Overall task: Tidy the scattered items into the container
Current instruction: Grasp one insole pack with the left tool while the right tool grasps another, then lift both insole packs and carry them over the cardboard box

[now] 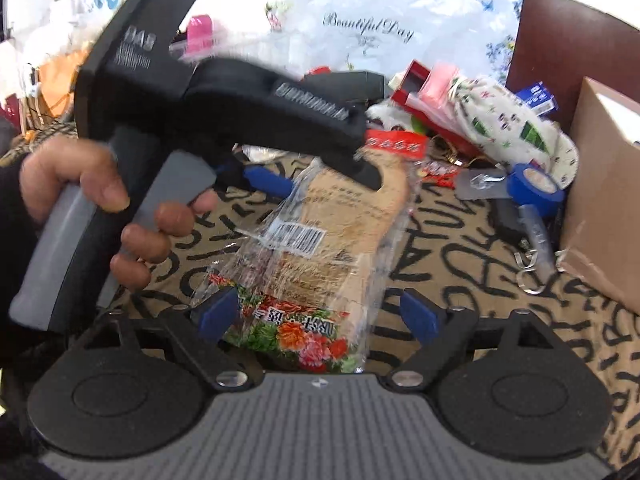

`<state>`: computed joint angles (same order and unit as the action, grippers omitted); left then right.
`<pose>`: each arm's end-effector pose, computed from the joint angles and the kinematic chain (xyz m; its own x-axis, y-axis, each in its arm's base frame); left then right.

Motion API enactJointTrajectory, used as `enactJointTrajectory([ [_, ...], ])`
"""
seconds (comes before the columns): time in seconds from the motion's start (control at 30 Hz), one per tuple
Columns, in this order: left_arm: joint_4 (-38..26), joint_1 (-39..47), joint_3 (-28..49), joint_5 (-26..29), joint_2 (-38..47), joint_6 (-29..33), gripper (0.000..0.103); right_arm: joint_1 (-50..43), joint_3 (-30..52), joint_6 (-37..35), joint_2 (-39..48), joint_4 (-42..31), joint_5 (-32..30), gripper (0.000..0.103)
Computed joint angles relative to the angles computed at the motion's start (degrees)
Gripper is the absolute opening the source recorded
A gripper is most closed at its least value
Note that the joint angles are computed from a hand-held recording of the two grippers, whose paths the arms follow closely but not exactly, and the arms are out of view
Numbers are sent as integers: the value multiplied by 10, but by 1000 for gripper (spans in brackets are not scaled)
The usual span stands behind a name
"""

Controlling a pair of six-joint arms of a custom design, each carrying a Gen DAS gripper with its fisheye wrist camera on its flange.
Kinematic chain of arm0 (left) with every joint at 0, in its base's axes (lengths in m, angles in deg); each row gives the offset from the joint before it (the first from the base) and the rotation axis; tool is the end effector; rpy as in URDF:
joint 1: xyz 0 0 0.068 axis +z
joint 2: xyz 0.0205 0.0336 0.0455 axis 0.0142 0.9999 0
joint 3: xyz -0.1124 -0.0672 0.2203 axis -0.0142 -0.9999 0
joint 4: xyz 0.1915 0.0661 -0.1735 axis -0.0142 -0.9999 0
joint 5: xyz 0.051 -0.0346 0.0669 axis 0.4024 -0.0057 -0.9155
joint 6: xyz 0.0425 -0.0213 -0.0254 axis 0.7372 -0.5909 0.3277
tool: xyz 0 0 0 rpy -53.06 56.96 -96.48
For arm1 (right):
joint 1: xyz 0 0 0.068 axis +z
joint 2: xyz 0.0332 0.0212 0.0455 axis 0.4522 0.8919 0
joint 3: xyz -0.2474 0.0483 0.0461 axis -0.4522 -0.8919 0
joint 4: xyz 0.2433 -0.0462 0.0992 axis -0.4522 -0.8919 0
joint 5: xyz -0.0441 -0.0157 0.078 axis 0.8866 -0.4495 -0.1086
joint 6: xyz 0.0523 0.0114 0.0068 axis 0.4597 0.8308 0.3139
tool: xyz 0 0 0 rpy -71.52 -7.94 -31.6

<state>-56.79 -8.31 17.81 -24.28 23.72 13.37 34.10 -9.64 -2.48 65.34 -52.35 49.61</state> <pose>0.2586 -0.0485 0.0993 -0.6911 -0.3617 -0.6258 -0.0276 0.8784 -0.4772 0.1926 0.0378 0.0753 -0.5370 -0.3477 -0.7686 -0.5725 0.8194 0.0293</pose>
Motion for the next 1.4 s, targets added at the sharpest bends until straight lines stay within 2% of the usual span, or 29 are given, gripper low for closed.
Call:
enactJointTrajectory([
  [0.03, -5, -2, 2, -9, -1, 2, 53, 15, 6, 14, 20, 13, 15, 86],
  [0.17, -1, 1, 2, -8, 2, 8, 57, 41, 4, 50, 62, 72, 45, 84],
  [0.2, 5, 2, 1, -8, 4, 10, 64, 47, 2, 47, 73, 90, 52, 81],
  [0.23, 13, 0, 0, -6, 8, 10, 69, 49, -1, 40, 79, 101, 54, 70],
  [0.27, 16, -4, -1, -10, 8, 12, 69, 46, -8, 33, 70, 103, 48, 65],
  [0.37, -2, -40, 3, -63, 1, 27, 64, 33, -4, 6, 45, 62, 28, 62],
  [0.43, -15, -65, 1, -106, -6, 37, 49, 19, -7, -3, 25, 38, 6, 61],
  [0.57, -18, -67, -19, -104, -31, 12, 34, -21, -23, -13, -27, 0, -37, 58],
  [0.6, -21, -68, -23, -104, -40, 6, 32, -33, -28, -18, -46, -15, -48, 55],
  [0.63, -23, -73, -27, -108, -51, 3, 28, -44, -33, -26, -67, -29, -57, 40],
  [0.67, -27, -80, -31, -114, -64, 2, 25, -57, -34, -38, -86, -46, -69, 37],
  [0.9, -53, -143, -28, -168, -162, -3, 21, -134, -38, -86, -225, -157, -135, 32],
  [1.03, -66, -168, 10, -161, -186, -3, 18, -200, -26, -96, -271, -197, -192, 27],
  [1.17, -61, -210, 91, -168, -147, 11, 18, -270, 0, -98, -290, -204, -235, 27],
  [1.3, -54, -249, 189, -169, -71, 22, 18, -322, 32, -86, -274, -171, -255, 27],
  [1.4, -52, -265, 266, -162, -8, 26, 18, -344, 62, -67, -229, -114, -256, 27],
])
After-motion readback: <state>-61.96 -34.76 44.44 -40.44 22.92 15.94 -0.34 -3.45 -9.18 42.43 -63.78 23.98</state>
